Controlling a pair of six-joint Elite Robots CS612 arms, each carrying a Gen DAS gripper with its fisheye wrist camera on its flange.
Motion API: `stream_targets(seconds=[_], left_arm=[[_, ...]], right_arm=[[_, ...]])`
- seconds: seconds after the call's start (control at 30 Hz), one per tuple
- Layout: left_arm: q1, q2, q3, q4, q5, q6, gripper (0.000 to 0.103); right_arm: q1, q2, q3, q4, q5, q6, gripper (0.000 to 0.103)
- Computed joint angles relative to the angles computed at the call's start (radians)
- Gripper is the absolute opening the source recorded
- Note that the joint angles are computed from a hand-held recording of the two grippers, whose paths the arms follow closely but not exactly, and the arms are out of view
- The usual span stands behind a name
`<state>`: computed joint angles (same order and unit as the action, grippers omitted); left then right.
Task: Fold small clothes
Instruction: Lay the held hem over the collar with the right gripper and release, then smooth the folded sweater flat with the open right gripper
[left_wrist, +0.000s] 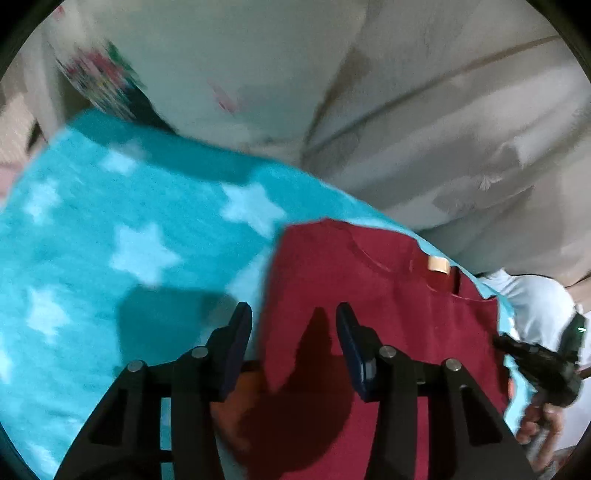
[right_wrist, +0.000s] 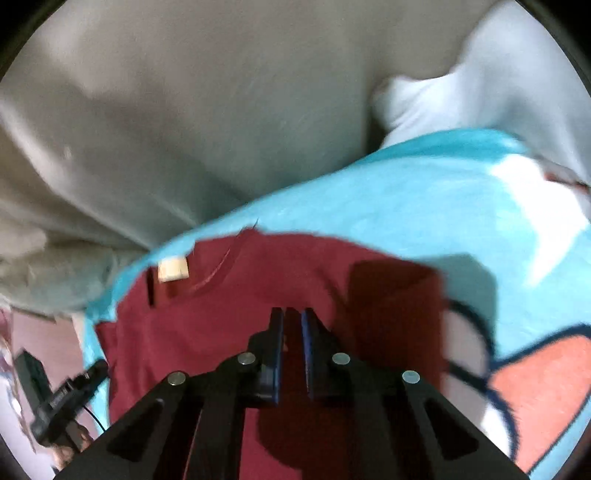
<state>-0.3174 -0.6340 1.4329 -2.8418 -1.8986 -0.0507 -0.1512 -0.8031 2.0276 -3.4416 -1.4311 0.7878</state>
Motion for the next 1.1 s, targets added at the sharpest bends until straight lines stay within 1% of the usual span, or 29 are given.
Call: stream_targets(seconds=[0.03, 0.07, 0.1, 0.17, 0.2, 0.23, 0.27, 0.3, 0.37, 0.4, 0.47, 0.5, 0.53, 0.57, 0.6, 0.67, 0.7, 0.73, 0.77, 0.8, 0.83, 0.87, 0.9, 0.93, 0.97, 1.0, 1.03, 1.07, 1.1], left_arm=[[0.009, -0.009, 0.013, -0.004, -0.008, 0.001, 0.047], [0.021, -0.019, 0.026, 0.003, -0.027, -0.012, 0.047], [0.033, -0.028, 0.037, 0.011, -0.048, -0.030, 0.048], [0.056, -0.046, 0.072, 0.002, -0.099, -0.064, 0.053], [0.069, -0.058, 0.100, -0.018, -0.122, -0.078, 0.058], [0.080, -0.067, 0.127, -0.040, -0.137, -0.092, 0.061], [0.088, -0.072, 0.145, -0.056, -0.149, -0.105, 0.061], [0.098, -0.076, 0.165, -0.069, -0.174, -0.124, 0.062], [0.115, -0.076, 0.190, -0.072, -0.230, -0.157, 0.062], [0.123, -0.072, 0.201, -0.074, -0.269, -0.173, 0.062], [0.128, -0.061, 0.212, -0.074, -0.325, -0.184, 0.062], [0.127, -0.057, 0.214, -0.063, -0.335, -0.187, 0.062], [0.124, -0.052, 0.213, -0.064, -0.341, -0.197, 0.062], [0.124, -0.046, 0.212, -0.068, -0.351, -0.203, 0.062], [0.123, -0.040, 0.206, -0.072, -0.351, -0.208, 0.063], [0.117, -0.026, 0.189, -0.092, -0.346, -0.238, 0.068], [0.114, -0.018, 0.179, -0.107, -0.352, -0.243, 0.075], [0.106, -0.012, 0.167, -0.107, -0.346, -0.224, 0.079], [0.098, -0.011, 0.160, -0.094, -0.324, -0.197, 0.079], [0.085, -0.008, 0.148, -0.064, -0.298, -0.159, 0.079], [0.077, -0.004, 0.138, -0.030, -0.289, -0.126, 0.079], [0.067, 0.000, 0.125, 0.023, -0.288, -0.088, 0.079], [0.060, 0.001, 0.121, 0.051, -0.278, -0.063, 0.079], [0.050, -0.006, 0.129, 0.036, -0.246, -0.036, 0.078], [0.041, -0.015, 0.130, 0.060, -0.221, 0.013, 0.068], [0.036, -0.018, 0.116, 0.125, -0.230, 0.073, 0.036], [0.034, -0.021, 0.109, 0.166, -0.228, 0.093, 0.030], [0.034, -0.028, 0.109, 0.172, -0.219, 0.097, 0.027], [0.036, -0.033, 0.109, 0.183, -0.220, 0.110, 0.021]], right_arm=[[-0.005, -0.015, 0.032, -0.037, -0.007, 0.002, 0.015], [-0.008, -0.029, 0.062, -0.064, -0.022, 0.009, 0.029], [-0.014, -0.038, 0.099, -0.123, -0.020, 0.023, 0.042], [-0.021, -0.043, 0.143, -0.206, 0.013, 0.052, 0.045], [-0.029, -0.043, 0.180, -0.264, 0.048, 0.066, 0.048], [-0.022, -0.039, 0.187, -0.284, 0.057, 0.083, 0.050], [-0.024, -0.037, 0.205, -0.309, 0.072, 0.093, 0.055], [-0.025, -0.031, 0.228, -0.344, 0.092, 0.112, 0.057], [-0.019, -0.012, 0.246, -0.384, 0.126, 0.148, 0.057], [-0.020, 0.005, 0.260, -0.424, 0.164, 0.175, 0.057], [-0.017, 0.032, 0.270, -0.490, 0.216, 0.213, 0.058], [-0.016, 0.046, 0.273, -0.517, 0.255, 0.222, 0.059], [-0.012, 0.048, 0.269, -0.507, 0.266, 0.210, 0.059], [-0.007, 0.043, 0.266, -0.476, 0.256, 0.185, 0.059], [0.007, 0.030, 0.255, -0.416, 0.209, 0.150, 0.059], [0.014, 0.028, 0.243, -0.394, 0.164, 0.134, 0.059], [0.014, 0.029, 0.231, -0.388, 0.142, 0.130, 0.060], [0.015, 0.028, 0.220, -0.372, 0.127, 0.121, 0.060], [0.017, 0.028, 0.207, -0.351, 0.116, 0.107, 0.062], [0.019, 0.032, 0.186, -0.324, 0.117, 0.085, 0.064], [0.020, 0.035, 0.171, -0.297, 0.122, 0.069, 0.064], [0.024, 0.038, 0.156, -0.266, 0.123, 0.057, 0.064], [0.038, 0.046, 0.135, -0.258, 0.093, 0.049, 0.070], [0.047, 0.044, 0.125, -0.249, 0.066, 0.040, 0.072], [0.053, 0.037, 0.112, -0.210, 0.058, 0.030, 0.072], [0.053, 0.035, 0.104, -0.194, 0.065, 0.031, 0.066], [0.044, 0.036, 0.101, -0.191, 0.106, 0.038, 0.054], [0.028, 0.041, 0.098, -0.196, 0.172, 0.052, 0.037], [0.015, 0.048, 0.100, -0.217, 0.220, 0.077, 0.033]])
